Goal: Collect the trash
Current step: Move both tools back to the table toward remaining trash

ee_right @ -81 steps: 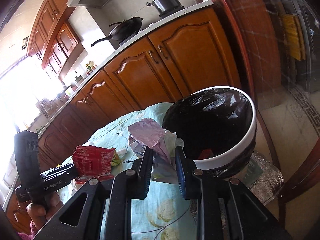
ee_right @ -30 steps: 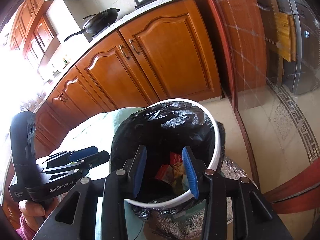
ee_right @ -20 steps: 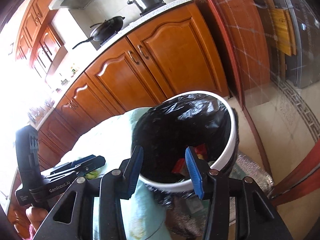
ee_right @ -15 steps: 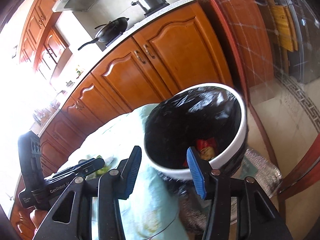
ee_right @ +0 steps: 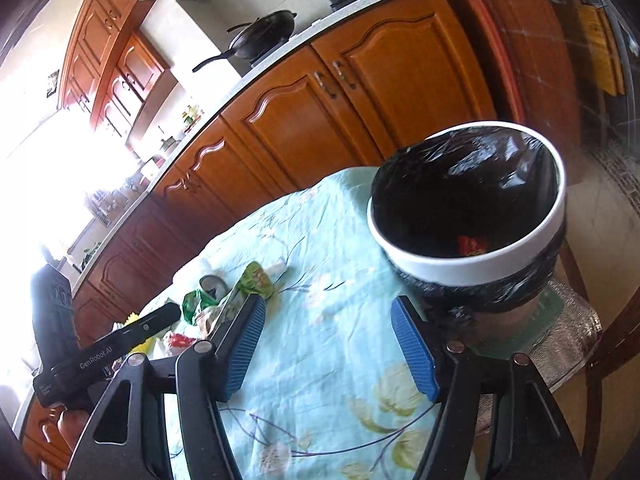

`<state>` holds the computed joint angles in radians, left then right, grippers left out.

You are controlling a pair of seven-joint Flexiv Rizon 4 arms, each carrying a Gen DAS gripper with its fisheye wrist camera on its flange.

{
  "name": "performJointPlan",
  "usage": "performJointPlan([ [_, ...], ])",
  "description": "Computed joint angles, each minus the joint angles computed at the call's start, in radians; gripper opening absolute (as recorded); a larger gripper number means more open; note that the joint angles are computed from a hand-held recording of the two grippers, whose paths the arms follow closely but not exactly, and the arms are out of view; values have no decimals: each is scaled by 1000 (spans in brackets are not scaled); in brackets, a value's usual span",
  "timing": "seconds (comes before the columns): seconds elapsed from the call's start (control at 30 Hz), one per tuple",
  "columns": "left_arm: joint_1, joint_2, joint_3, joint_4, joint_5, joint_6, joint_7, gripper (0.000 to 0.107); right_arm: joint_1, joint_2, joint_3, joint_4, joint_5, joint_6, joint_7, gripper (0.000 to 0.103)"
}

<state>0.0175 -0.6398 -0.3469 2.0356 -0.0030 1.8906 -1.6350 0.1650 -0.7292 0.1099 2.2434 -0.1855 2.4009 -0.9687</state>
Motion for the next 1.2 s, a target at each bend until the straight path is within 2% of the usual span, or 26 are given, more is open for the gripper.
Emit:
performJointPlan([
  [0.27, 83, 33, 4, 89, 31, 61, -63, 43, 53, -7, 11, -27, -9, -43, -19, 70],
  [0.43, 110, 45, 20, 108, 46, 66, -92, 43, 71, -14, 22, -55, -28, -77, -21, 71],
  [0.57, 171, 45, -11, 108, 69, 46, -107, 43, 81, -22, 28, -88, -46, -112, -18, 71],
  [0.9, 208, 39, 6, 60, 36, -9, -88, 43, 120, -32, 31, -187, -87, -197, -34, 71],
  [1.1, 237, 7, -10, -3, -11, -59, -62, 43, 151, -46, 16, -263, -80, -295, -42, 70],
  [1.2, 253, -19, -26, -49, -41, -95, -42, 43, 132, -68, 39, -303, -92, -351, -21, 70],
])
